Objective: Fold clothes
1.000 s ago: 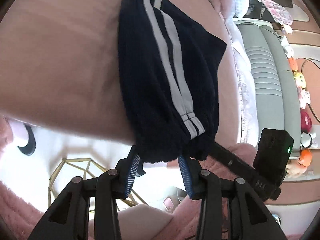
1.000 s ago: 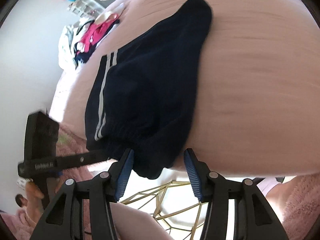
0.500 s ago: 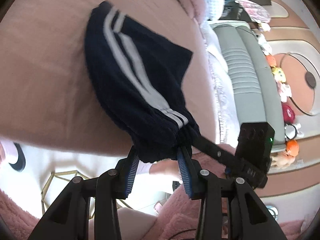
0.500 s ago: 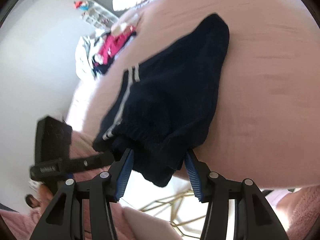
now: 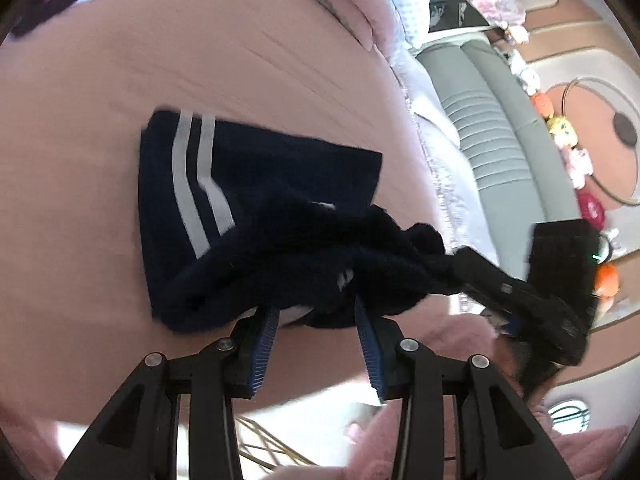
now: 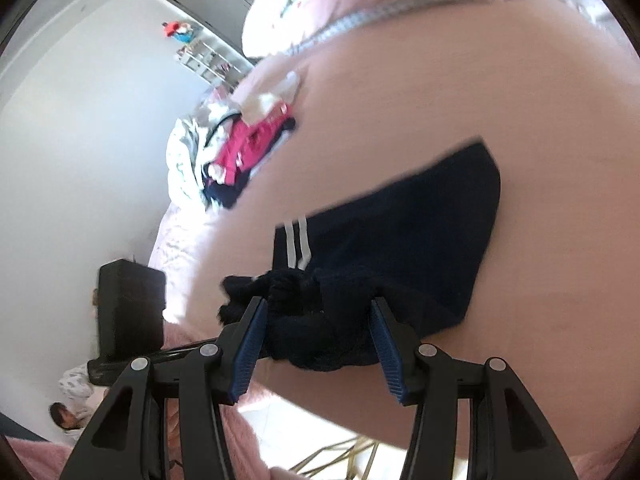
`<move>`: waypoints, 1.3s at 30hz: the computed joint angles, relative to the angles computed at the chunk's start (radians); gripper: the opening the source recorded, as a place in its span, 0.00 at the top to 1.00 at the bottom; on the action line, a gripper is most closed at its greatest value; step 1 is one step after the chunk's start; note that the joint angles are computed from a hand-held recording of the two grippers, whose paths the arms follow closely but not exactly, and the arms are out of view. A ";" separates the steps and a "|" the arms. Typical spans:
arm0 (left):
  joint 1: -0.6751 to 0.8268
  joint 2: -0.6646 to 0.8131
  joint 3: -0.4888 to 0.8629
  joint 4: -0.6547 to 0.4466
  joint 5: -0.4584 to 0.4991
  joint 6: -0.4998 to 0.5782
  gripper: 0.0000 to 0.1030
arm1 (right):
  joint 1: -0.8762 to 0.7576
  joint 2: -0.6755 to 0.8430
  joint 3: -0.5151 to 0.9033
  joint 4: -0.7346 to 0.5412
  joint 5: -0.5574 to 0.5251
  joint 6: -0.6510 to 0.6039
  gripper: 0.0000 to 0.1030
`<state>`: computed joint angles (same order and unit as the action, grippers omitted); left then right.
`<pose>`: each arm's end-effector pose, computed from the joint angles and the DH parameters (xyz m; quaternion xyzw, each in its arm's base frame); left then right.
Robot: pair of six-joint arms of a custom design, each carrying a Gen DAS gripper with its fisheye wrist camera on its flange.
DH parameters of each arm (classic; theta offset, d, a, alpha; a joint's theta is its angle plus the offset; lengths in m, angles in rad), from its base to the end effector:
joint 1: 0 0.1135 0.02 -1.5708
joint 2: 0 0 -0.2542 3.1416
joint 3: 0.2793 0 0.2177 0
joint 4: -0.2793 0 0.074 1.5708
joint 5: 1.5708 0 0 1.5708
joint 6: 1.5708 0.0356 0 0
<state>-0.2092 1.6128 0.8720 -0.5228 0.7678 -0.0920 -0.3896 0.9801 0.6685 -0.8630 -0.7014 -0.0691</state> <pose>0.2450 -0.0773 0.1756 0.1109 0.9114 -0.3872 0.0847 0.1337 -0.0301 0.2242 0.0802 0.9198 0.2860 0.2566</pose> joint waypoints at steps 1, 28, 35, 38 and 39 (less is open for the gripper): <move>0.002 0.015 0.020 -0.012 -0.025 0.030 0.65 | 0.023 -0.023 0.007 0.015 0.038 0.019 0.49; -0.100 -0.113 -0.139 0.322 -0.397 0.185 0.91 | 0.388 0.251 -0.165 0.615 0.588 -0.042 0.83; -0.056 0.137 -0.045 0.320 -0.398 0.117 0.78 | 0.279 0.443 -0.142 0.767 0.502 -0.021 0.68; -0.032 0.004 -0.133 0.424 -0.393 0.073 0.77 | 0.205 0.472 -0.155 0.774 0.416 -0.015 0.64; -0.030 -0.080 -0.200 0.507 -0.421 0.049 0.77 | 0.181 0.411 -0.181 0.778 0.397 0.015 0.64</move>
